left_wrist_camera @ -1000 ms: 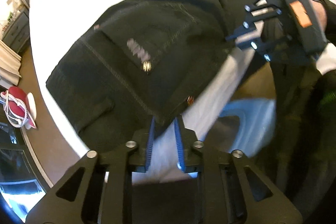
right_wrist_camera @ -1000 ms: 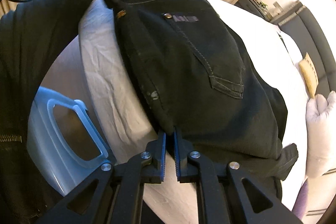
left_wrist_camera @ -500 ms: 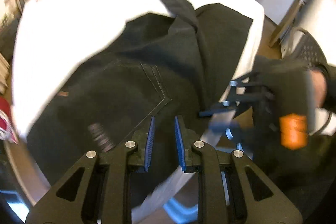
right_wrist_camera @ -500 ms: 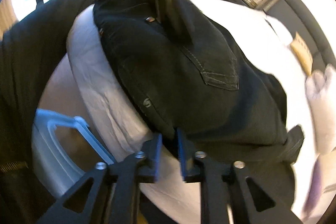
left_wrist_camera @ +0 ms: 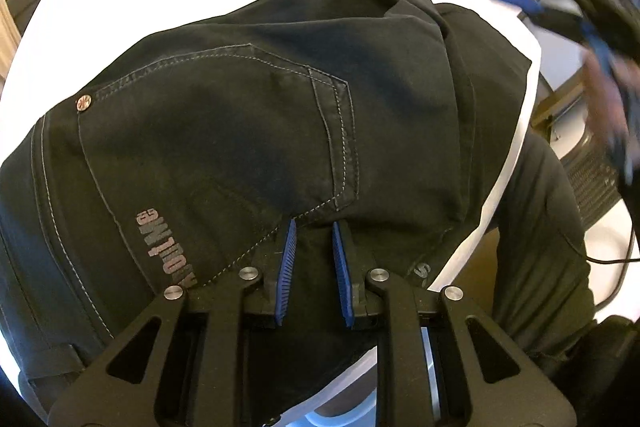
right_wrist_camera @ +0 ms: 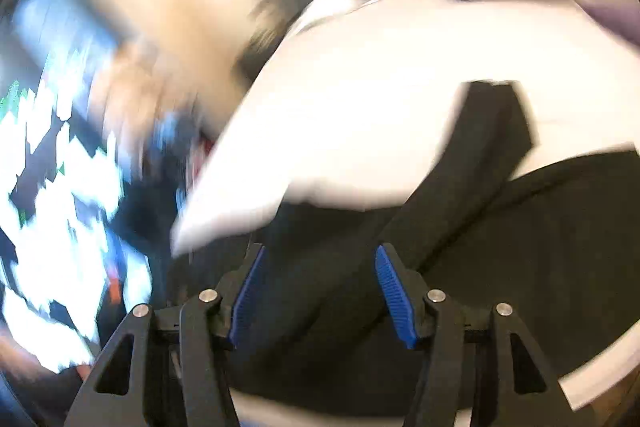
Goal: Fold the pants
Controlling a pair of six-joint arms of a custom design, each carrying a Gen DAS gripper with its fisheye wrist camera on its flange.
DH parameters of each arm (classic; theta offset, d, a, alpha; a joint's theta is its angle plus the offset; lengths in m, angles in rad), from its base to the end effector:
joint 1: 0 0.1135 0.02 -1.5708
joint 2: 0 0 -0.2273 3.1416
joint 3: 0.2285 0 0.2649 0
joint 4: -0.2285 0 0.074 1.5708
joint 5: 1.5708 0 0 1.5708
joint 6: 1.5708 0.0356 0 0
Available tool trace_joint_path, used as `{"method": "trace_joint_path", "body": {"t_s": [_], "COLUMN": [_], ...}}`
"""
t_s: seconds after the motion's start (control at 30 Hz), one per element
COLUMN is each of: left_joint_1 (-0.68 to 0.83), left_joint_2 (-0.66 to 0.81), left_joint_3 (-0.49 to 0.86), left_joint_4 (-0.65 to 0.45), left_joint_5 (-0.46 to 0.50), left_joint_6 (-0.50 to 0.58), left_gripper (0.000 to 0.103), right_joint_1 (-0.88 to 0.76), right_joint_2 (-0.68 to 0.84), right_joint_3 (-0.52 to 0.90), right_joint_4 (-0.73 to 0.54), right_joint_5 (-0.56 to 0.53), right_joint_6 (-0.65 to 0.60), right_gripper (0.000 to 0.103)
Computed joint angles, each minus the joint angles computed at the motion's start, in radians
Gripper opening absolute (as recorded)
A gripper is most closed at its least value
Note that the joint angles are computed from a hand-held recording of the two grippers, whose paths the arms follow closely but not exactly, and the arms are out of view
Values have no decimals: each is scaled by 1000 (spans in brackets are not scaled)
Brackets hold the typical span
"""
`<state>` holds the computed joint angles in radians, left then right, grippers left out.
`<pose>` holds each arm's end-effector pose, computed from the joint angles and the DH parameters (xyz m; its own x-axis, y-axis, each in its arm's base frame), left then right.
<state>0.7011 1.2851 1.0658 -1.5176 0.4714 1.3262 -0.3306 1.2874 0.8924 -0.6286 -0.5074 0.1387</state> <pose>0.1658 0.1188 0.2298 -0.7958 0.4595 -0.3945 0.5781 0.7704 -0.2689 0.2632 -0.0721 0.1981 -0.7938 0.4002 -0.4579 0.1558 0.8617 0.4829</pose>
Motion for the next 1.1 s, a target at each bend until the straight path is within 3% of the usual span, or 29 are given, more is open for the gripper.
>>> {"method": "trace_joint_path", "body": {"t_s": [0.2, 0.43, 0.57, 0.67, 0.73, 0.8, 0.9, 1.1], "left_joint_1": [46, 28, 3, -6, -13, -22, -29, -27], "left_joint_2": [42, 53, 79, 92, 92, 87, 77, 35], "left_joint_3": [11, 14, 34, 52, 54, 49, 43, 2], "left_joint_4": [-4, 8, 14, 13, 15, 20, 27, 39], "left_joint_5": [0, -15, -16, -22, -25, -27, -28, -30], "left_joint_6": [17, -18, -52, -63, -68, -77, -85, -77], "left_gripper": [18, 18, 18, 18, 18, 18, 18, 18], "right_joint_1": [-125, -98, -105, -96, -98, -102, -123, -321], "right_joint_2": [512, 887, 1045, 1110, 1123, 1099, 955, 504], "right_joint_3": [346, 655, 799, 864, 877, 853, 700, 318], "right_joint_4": [170, 142, 103, 103, 104, 131, 219, 406], "right_joint_5": [-92, 9, -8, -16, -30, -18, -14, -91], "right_joint_6": [234, 347, 361, 372, 369, 356, 322, 359], "right_gripper": [58, 56, 55, 38, 8, 6, 5, 4]}}
